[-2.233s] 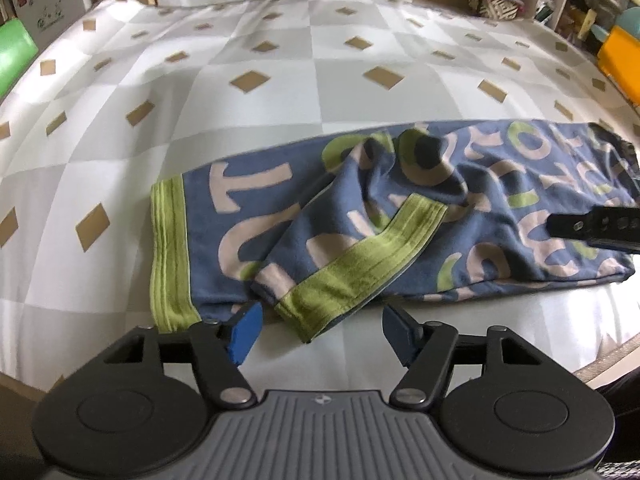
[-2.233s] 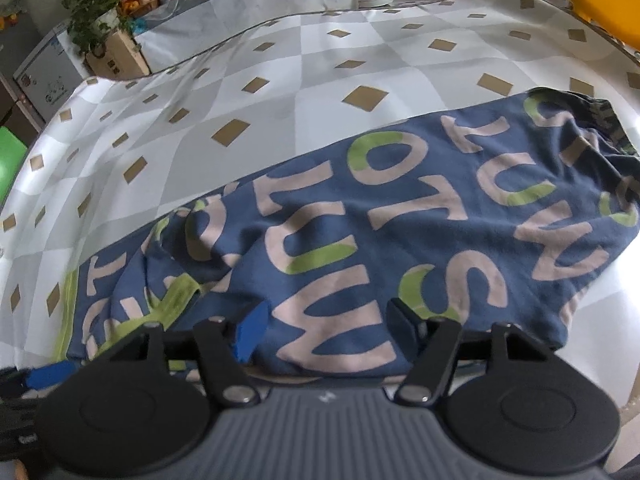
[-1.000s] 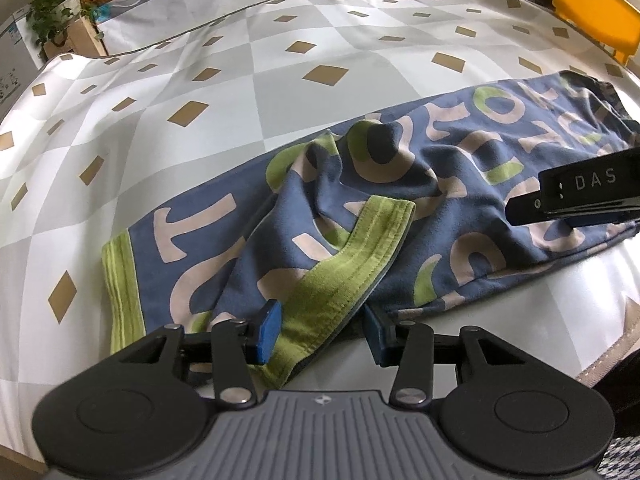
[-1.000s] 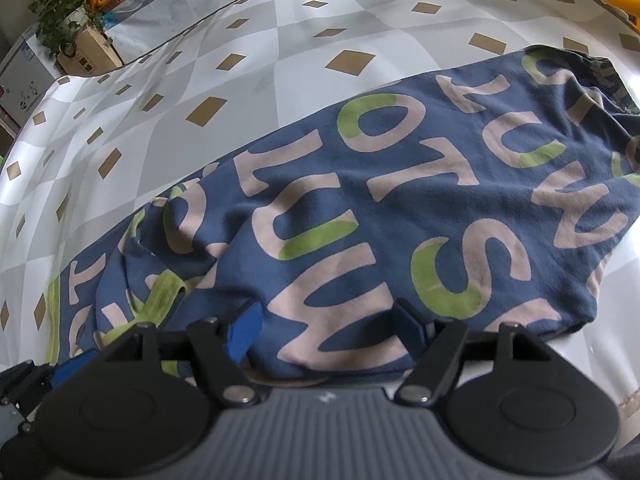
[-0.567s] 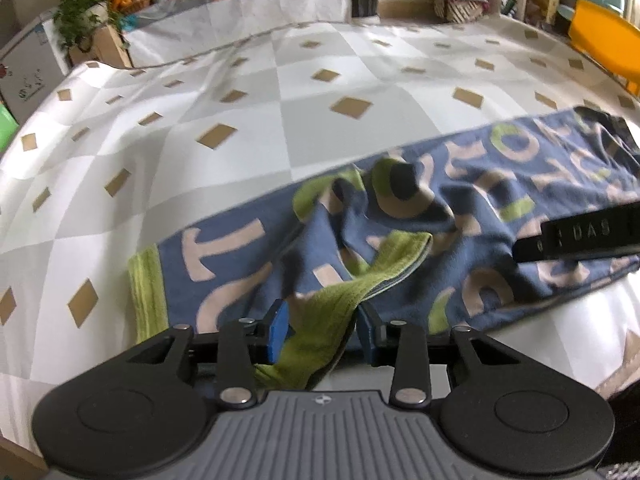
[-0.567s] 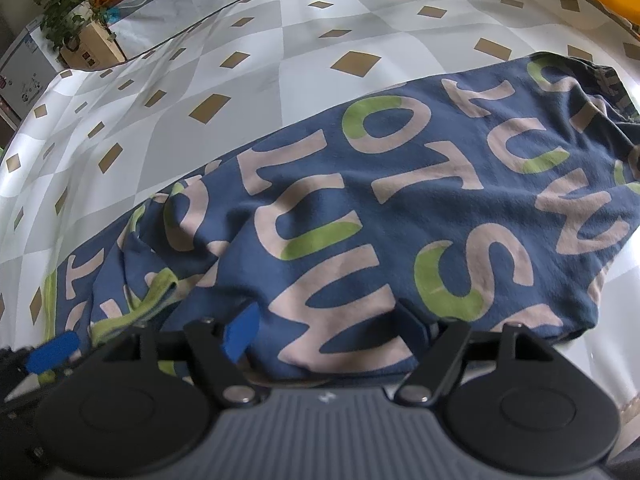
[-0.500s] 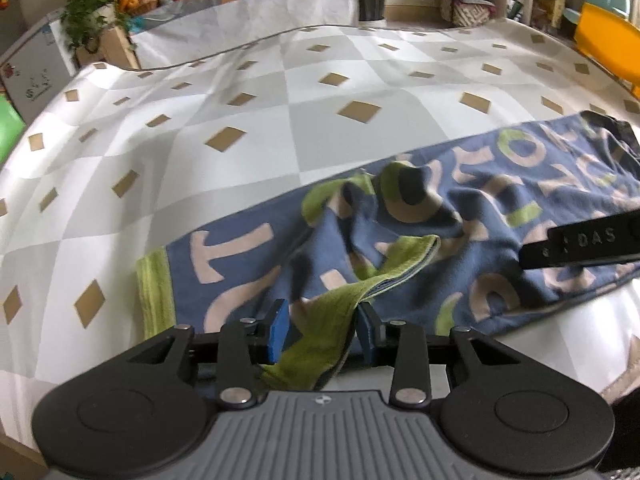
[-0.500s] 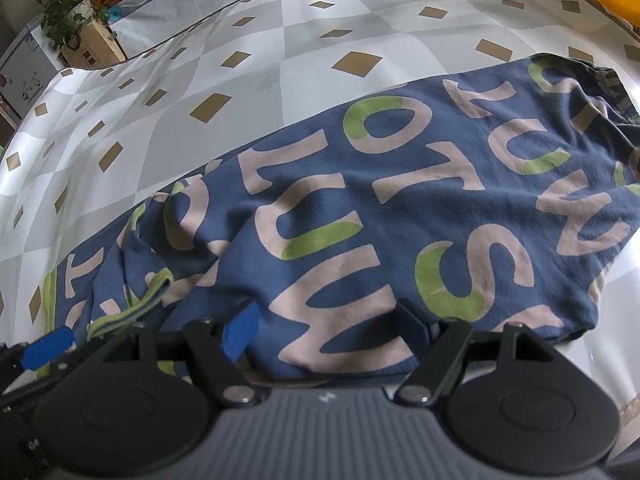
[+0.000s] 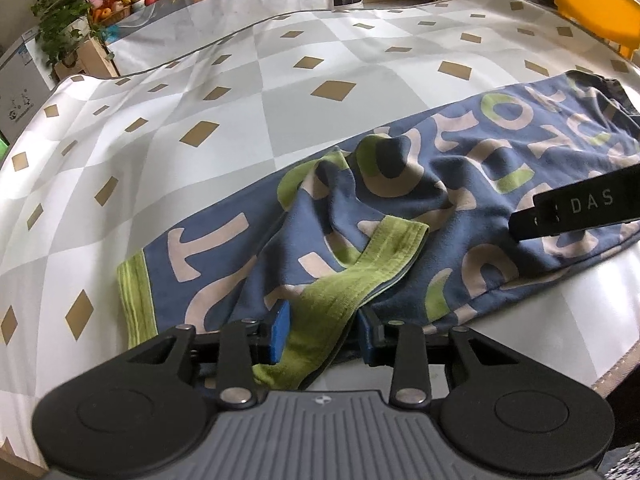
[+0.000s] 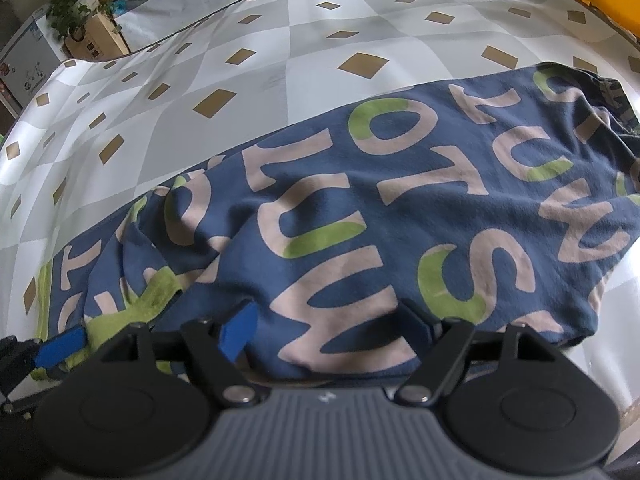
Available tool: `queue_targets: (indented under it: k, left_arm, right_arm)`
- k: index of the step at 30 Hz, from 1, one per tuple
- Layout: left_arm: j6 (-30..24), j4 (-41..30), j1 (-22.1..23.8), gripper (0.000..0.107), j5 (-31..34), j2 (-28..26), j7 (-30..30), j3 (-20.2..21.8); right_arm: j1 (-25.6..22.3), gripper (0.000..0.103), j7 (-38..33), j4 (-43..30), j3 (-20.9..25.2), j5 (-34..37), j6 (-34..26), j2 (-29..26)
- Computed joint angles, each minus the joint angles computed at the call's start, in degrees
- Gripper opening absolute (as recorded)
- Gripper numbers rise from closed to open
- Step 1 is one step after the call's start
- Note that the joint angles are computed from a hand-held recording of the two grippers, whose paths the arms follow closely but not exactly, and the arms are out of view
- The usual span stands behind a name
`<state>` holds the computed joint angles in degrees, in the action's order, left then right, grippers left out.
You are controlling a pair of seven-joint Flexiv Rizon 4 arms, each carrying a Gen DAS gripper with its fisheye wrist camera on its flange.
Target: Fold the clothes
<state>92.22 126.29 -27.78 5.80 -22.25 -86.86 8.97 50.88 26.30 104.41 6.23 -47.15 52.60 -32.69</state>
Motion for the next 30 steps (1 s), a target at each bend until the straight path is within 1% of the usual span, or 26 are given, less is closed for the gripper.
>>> queue_targets:
  k: [3,4,8,10,13,15,17,19,20,23,25,27,28,30]
  left_arm:
    - [-0.1,-0.4,-1.8,0.017,0.6,-0.1,-1.4,2.0]
    - [0.0,-0.4,-1.8,0.016,0.6,0.0,-1.7,2.0]
    - [1.3,0.7,0.7,0.012,-0.3,0.5,-1.4,-0.4]
    - [3.0,0.9,0.1,0.011,0.0,0.6,-1.2,0.2]
    - [5.1,0.9,-3.1,0.011,-0.4,0.5,-1.5,3.5]
    - [6.1,0.7,-6.6,0.011,-1.6,0.2,-2.6,7.2]
    - [7.1,0.6,-10.8,0.011,-3.8,-0.3,-4.1,12.0]
    - [8.0,0.5,-15.5,0.011,-7.1,-1.1,-5.9,17.4]
    - [8.1,0.7,-16.5,0.011,-9.0,-1.2,-6.8,18.9]
    - [6.9,1.2,-19.6,0.011,-15.4,-2.0,-10.0,23.3]
    - [4.6,1.0,-21.8,0.011,-18.8,-2.8,-13.9,26.9]
    - [2.6,1.2,-20.4,0.011,-21.0,-2.6,-17.7,26.6]
    - [2.6,1.5,-17.9,0.011,-21.6,-2.1,-19.0,24.7]
    - [2.9,1.9,-16.2,0.011,-21.1,-1.9,-20.9,23.6]
  right_arm:
    - [0.0,0.077,-0.4,-0.2,0.1,0.1,-0.4,-0.1]
    - [0.1,0.077,-0.5,-0.2,0.1,0.1,-0.4,-0.1]
    - [0.1,0.077,-0.6,-0.2,0.1,0.0,-0.5,-0.1]
    - [0.1,0.077,-0.6,-0.3,0.1,0.0,-0.6,-0.1]
    - [0.1,0.077,-0.6,-0.2,0.1,-0.1,-0.6,-0.1]
    - [0.1,0.077,-0.6,-0.2,0.0,-0.2,-0.5,-0.1]
    - [0.1,0.077,-0.7,-0.2,0.0,-0.2,-0.5,-0.1]
    - [0.1,0.077,-0.7,-0.2,0.0,-0.3,-0.5,-0.1]
    - [0.1,0.077,-0.7,-0.2,0.0,-0.3,-0.5,-0.1]
    - [0.0,0.077,-0.7,-0.1,0.0,-0.4,-0.5,-0.1]
    - [0.0,0.077,-0.8,-0.1,0.0,-0.4,-0.5,-0.1]
    - [0.0,0.077,-0.9,-0.1,0.0,-0.5,-0.5,-0.1]
    - [0.1,0.077,-1.0,-0.1,0.0,-0.5,-0.6,-0.2]
    - [0.1,0.077,-1.3,-0.3,0.1,-0.4,-0.9,-0.3]
